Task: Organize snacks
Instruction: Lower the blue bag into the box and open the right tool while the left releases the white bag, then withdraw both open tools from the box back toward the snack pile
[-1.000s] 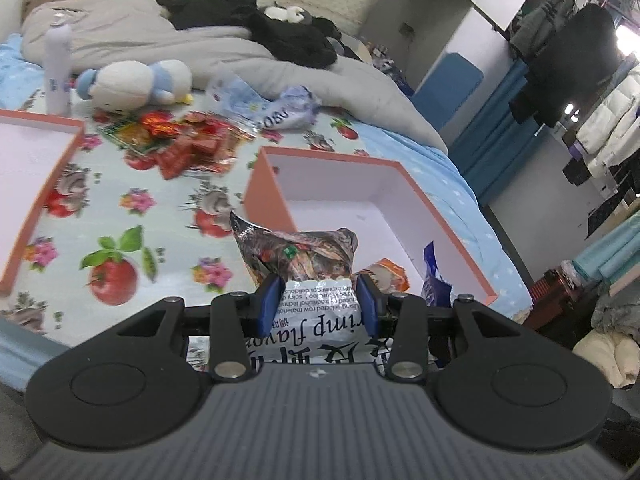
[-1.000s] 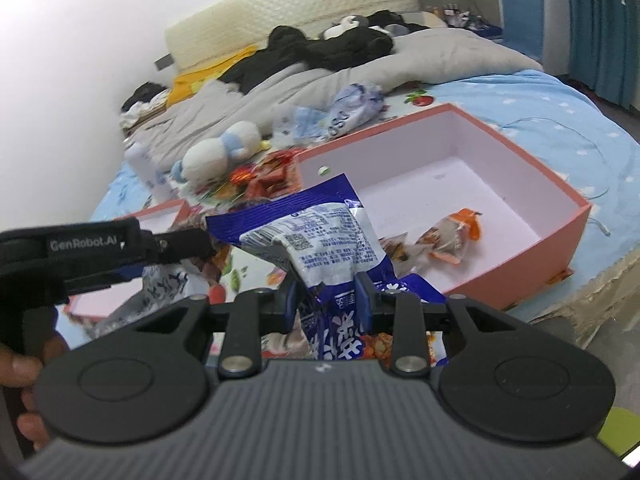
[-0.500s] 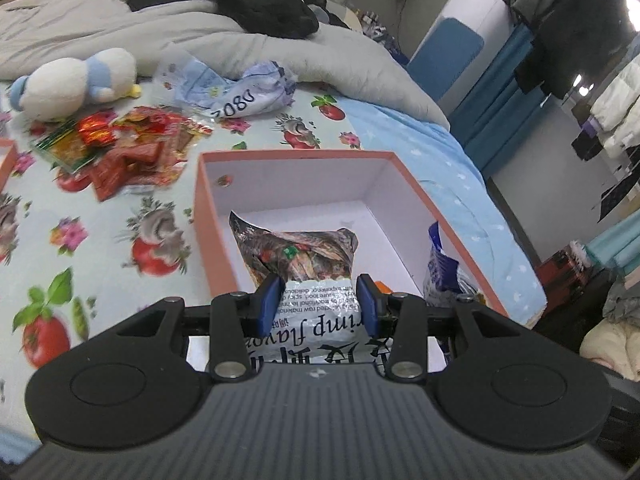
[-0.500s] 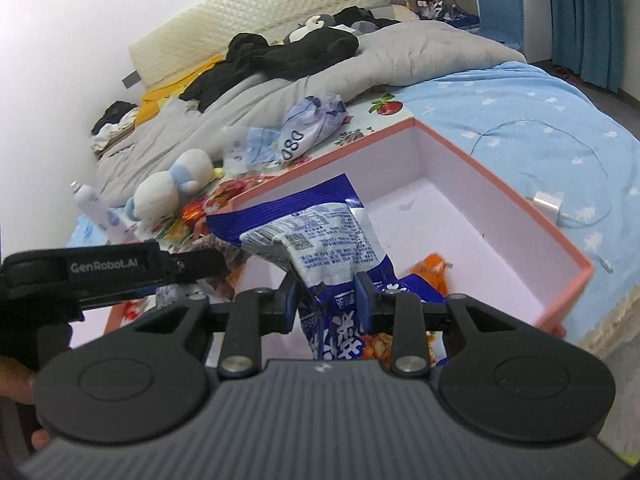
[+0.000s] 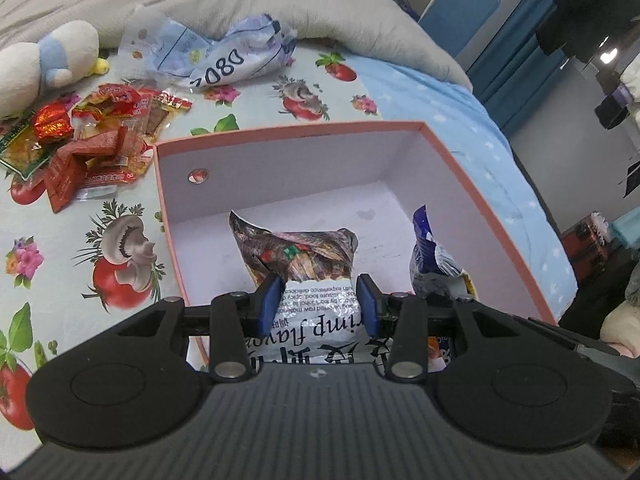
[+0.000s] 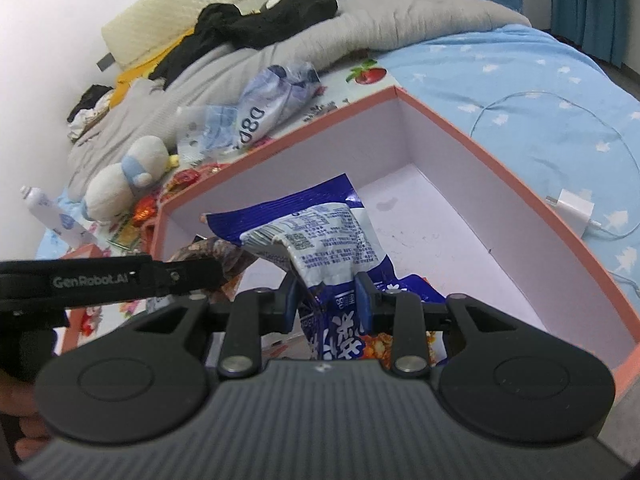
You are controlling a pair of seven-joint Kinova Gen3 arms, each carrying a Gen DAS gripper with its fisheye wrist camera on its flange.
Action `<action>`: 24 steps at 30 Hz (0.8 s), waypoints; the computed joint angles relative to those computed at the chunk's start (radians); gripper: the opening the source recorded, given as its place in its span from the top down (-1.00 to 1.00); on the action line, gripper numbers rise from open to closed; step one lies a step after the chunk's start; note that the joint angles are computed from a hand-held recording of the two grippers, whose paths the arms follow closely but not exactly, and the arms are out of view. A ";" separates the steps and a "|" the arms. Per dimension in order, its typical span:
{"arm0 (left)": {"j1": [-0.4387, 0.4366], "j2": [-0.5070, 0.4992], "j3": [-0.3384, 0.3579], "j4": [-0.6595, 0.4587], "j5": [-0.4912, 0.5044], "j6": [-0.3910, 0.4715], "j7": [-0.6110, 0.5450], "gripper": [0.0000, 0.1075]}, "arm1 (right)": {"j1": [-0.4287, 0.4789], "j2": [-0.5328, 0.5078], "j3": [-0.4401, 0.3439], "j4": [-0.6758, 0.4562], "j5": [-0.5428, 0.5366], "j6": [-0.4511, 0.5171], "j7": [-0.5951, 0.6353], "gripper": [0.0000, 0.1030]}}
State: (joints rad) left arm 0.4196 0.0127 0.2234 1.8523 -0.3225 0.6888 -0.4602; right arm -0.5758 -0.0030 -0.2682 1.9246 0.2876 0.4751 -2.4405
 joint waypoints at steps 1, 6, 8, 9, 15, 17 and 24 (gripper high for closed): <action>-0.004 0.006 -0.004 0.002 0.010 -0.006 -0.012 0.12 | 0.002 0.006 0.002 -0.001 -0.010 -0.002 0.011 0.34; -0.019 0.017 -0.022 0.005 0.060 -0.017 -0.075 0.11 | -0.004 0.028 0.012 -0.011 -0.030 0.003 0.026 0.31; -0.037 0.017 -0.005 0.001 0.068 -0.011 -0.111 0.04 | 0.003 0.027 0.018 -0.004 -0.076 -0.015 0.065 0.29; -0.019 0.016 -0.020 -0.003 0.060 -0.002 -0.105 -0.04 | 0.005 0.029 0.020 -0.008 -0.099 -0.008 0.078 0.26; -0.011 -0.035 -0.001 -0.001 0.011 0.037 -0.064 -0.15 | -0.020 -0.009 0.001 -0.006 -0.023 0.025 -0.029 -0.30; -0.011 -0.066 0.017 0.002 -0.007 0.056 -0.052 -0.15 | -0.023 -0.029 -0.018 -0.004 0.018 0.040 -0.076 -0.28; -0.033 -0.196 0.132 0.010 -0.081 0.163 0.045 -0.15 | -0.007 -0.137 -0.137 0.026 0.136 0.085 -0.252 -0.28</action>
State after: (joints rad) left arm 0.3870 -0.1834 0.3553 1.8619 -0.4034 0.8520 -0.4152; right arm -0.5831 -0.1402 -0.4054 1.9504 0.4235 0.5601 -2.6929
